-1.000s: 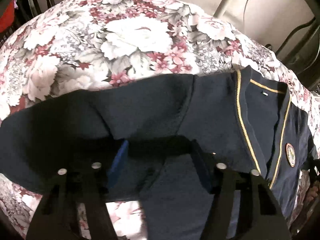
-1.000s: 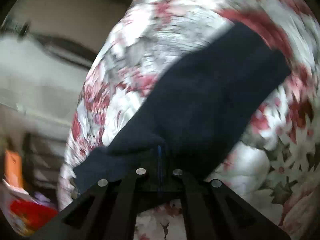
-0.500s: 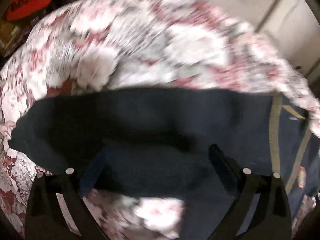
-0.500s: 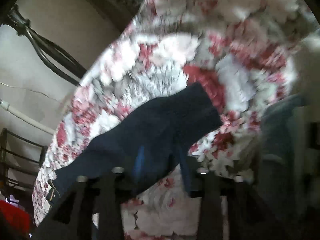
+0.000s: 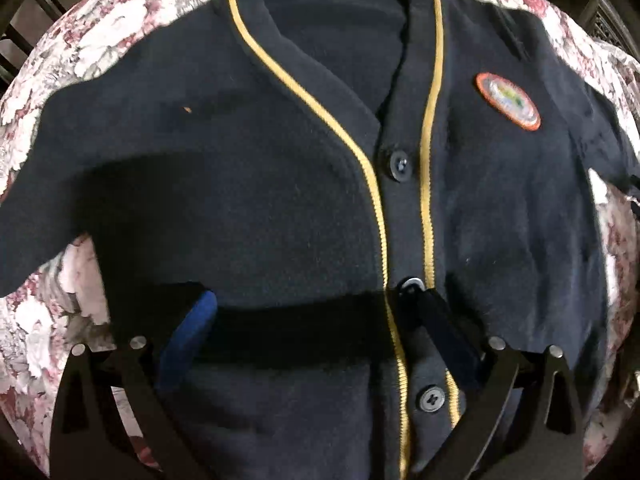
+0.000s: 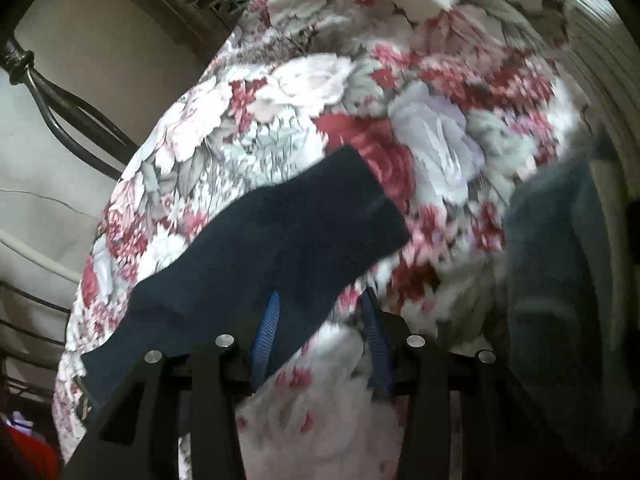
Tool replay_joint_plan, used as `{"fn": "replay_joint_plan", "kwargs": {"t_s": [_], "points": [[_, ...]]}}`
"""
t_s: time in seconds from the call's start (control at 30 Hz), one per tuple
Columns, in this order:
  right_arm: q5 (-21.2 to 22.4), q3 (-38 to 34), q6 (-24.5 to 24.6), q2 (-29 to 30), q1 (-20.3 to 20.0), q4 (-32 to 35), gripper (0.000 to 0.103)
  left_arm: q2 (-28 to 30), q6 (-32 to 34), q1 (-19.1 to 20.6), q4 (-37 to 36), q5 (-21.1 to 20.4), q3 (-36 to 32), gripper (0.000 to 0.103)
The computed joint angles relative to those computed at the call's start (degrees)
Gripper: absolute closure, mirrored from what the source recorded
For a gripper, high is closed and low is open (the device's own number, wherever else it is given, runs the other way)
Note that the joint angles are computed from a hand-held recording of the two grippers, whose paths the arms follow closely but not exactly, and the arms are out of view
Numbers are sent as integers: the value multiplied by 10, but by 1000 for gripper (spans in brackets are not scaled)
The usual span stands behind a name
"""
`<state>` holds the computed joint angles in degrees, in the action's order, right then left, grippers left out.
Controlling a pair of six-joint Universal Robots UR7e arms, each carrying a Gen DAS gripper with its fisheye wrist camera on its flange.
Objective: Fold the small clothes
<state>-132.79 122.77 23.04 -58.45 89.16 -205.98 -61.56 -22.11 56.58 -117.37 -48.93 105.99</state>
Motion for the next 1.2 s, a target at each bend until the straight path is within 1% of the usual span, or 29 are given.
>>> {"fn": "replay_joint_plan", "kwargs": {"t_s": [0.03, 0.07, 0.1, 0.13, 0.2, 0.23, 0.3, 0.33, 0.4, 0.47, 0.6, 0.7, 0.83, 0.93, 1.13, 1.2], "points": [[-1, -3, -13, 5, -1, -13, 61, -6, -6, -5, -2, 9, 2, 5], [-1, -1, -19, 5, -2, -24, 64, -16, -10, -11, -7, 20, 4, 5], [2, -1, -28, 10, -1, -46, 78, -28, -10, -16, -12, 24, 6, 5], [8, 0, -37, 11, -1, -59, 90, -41, -14, -24, -14, 21, 11, 5], [15, 3, -48, 9, 5, -74, 92, -63, -20, -28, -19, 17, 14, 5], [12, 3, -55, 9, 11, -85, 93, -71, -23, -28, -19, 17, 16, 5], [8, 4, -62, 5, 23, -101, 94, -83, -34, -25, -12, 19, 18, 5], [6, 6, -63, 3, 29, -106, 94, -107, -54, -34, 8, 19, 34, 5], [0, 8, -62, -2, 45, -109, 94, -123, -73, -39, 21, 12, 46, 5], [-6, 9, -64, -7, 62, -106, 94, -120, -66, -40, 11, 13, 45, 5], [-26, 0, -79, -8, 96, -92, 94, -131, -40, -61, 4, 30, 54, 5], [-35, -7, -86, -7, 122, -87, 94, -131, -26, -72, 0, 32, 53, 5], [-48, -22, -97, 3, 156, -83, 94, -131, -23, -76, -18, 16, 47, 5], [-59, -38, -99, 14, 180, -68, 94, -128, -24, -76, -29, 17, 43, 5], [-66, -77, -110, 42, 211, -36, 94, -123, -34, -60, -24, -19, 21, 5], [-65, -90, -110, 50, 219, -21, 94, -125, -33, -59, -27, -23, 19, 5]]}}
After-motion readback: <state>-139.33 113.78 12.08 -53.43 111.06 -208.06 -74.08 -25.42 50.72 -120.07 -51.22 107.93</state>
